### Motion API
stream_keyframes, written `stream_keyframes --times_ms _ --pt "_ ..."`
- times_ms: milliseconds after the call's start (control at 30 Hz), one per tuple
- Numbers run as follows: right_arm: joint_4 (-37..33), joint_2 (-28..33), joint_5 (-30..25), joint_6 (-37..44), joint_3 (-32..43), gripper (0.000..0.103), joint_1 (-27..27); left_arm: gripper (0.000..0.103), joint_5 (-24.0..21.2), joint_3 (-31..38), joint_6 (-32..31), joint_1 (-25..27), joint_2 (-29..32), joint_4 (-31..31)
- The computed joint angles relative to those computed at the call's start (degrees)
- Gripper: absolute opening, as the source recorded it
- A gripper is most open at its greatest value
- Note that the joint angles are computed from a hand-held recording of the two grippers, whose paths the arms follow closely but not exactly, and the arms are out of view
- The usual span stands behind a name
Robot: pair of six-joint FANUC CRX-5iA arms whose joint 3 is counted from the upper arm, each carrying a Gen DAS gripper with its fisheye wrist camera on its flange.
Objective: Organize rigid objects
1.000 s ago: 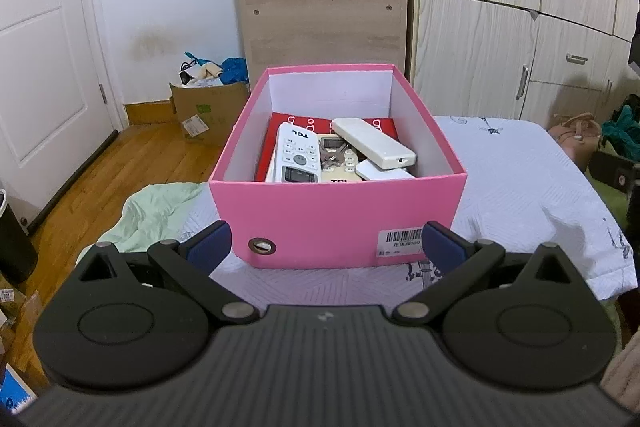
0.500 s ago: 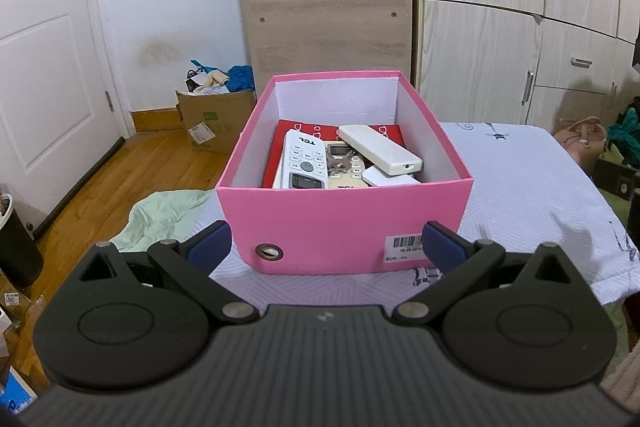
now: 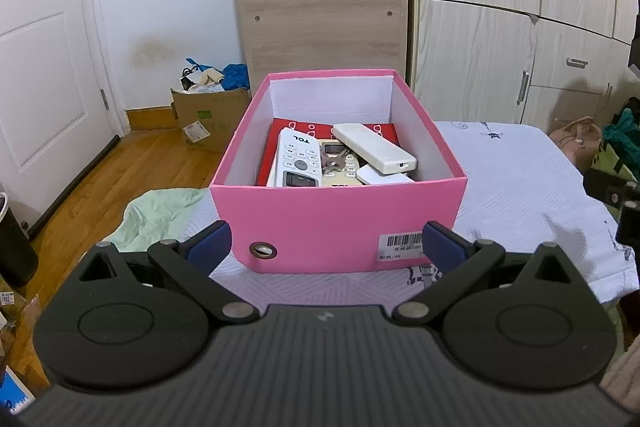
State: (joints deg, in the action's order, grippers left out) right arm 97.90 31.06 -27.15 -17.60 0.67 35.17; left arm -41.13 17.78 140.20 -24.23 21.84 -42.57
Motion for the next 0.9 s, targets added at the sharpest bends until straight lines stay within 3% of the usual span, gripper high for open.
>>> stream_keyframes --times_ms 300,467,900 --pt "-0.78 -0.11 -0.41 0.55 -0.21 0.103 0.25 0.103 0.5 -0.02 -2.17 0.68 0.19 2.62" --pt "-1.61 0.06 -0.62 1.32 0.09 0.103 0.42 0.103 0.68 -0.67 2.44 -0.32 -0.25 -1.2" --pt "-3.41 0.43 -1.36 3.13 0.65 0.103 0.97 0.103 0.34 -0.54 0.91 -0.04 -0.23 -0.32"
